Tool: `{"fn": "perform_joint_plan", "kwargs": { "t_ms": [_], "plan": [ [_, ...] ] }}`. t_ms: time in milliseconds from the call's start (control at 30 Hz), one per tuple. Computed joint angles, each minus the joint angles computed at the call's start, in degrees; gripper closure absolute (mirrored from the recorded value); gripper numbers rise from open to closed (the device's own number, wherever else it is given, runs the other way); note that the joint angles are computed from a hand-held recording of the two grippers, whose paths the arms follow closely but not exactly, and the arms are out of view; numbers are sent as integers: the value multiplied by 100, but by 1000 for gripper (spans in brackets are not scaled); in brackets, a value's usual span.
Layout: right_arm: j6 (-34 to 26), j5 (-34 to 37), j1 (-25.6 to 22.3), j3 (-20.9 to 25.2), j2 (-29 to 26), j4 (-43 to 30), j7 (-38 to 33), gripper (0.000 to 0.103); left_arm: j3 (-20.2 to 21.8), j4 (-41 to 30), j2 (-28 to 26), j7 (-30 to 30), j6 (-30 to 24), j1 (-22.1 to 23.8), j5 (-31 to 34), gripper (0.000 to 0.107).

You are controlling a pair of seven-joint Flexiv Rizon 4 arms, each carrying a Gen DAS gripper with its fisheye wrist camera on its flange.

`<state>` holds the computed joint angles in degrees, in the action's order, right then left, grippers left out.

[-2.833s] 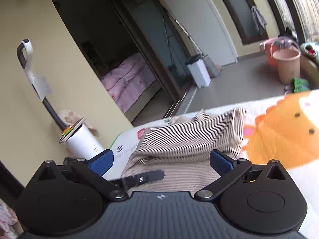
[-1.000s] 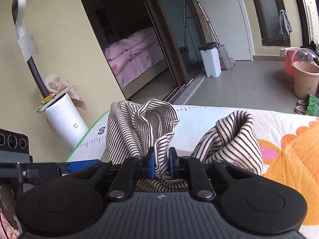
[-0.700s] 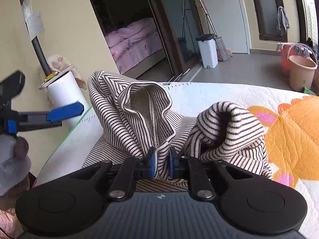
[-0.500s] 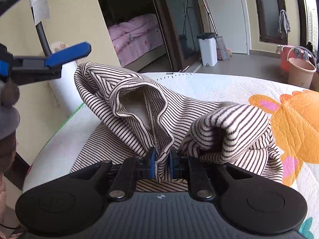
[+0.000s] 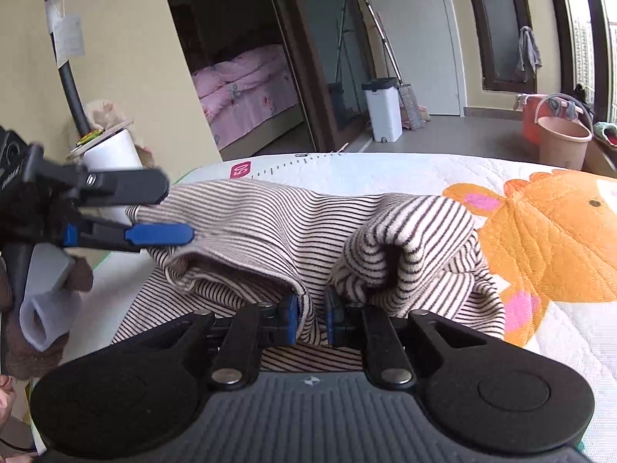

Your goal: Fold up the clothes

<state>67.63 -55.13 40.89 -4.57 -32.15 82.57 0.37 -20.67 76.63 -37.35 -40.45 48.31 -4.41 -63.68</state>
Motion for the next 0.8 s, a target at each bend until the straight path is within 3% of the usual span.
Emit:
{"fn": "perform_joint_plan", "kwargs": {
  "t_ms": [133, 300, 533, 600, 733, 800],
  "plan": [
    [147, -224, -18, -80, 217, 279, 457, 88, 51, 282, 85, -48, -222, 76, -51, 4],
    [99, -549, 1, -39, 409, 409, 610, 75, 138, 338, 50, -265, -226, 81, -37, 4],
    [723, -2981, -151, -596, 713, 394, 3261, 69, 143, 466, 123, -97, -68, 55, -78, 4],
    [825, -2981, -359, -504, 601, 279, 3387, 57, 152, 505, 153, -53, -23, 42, -68, 4],
    [-189, -1858, -539, 38, 523, 523, 2551, 57, 213, 612, 300, 79, -77, 32, 106, 4],
    [-431, -1618, -594, 168, 540, 742, 2538, 55, 135, 744, 454, 520, -321, 118, 56, 4]
  ]
}}
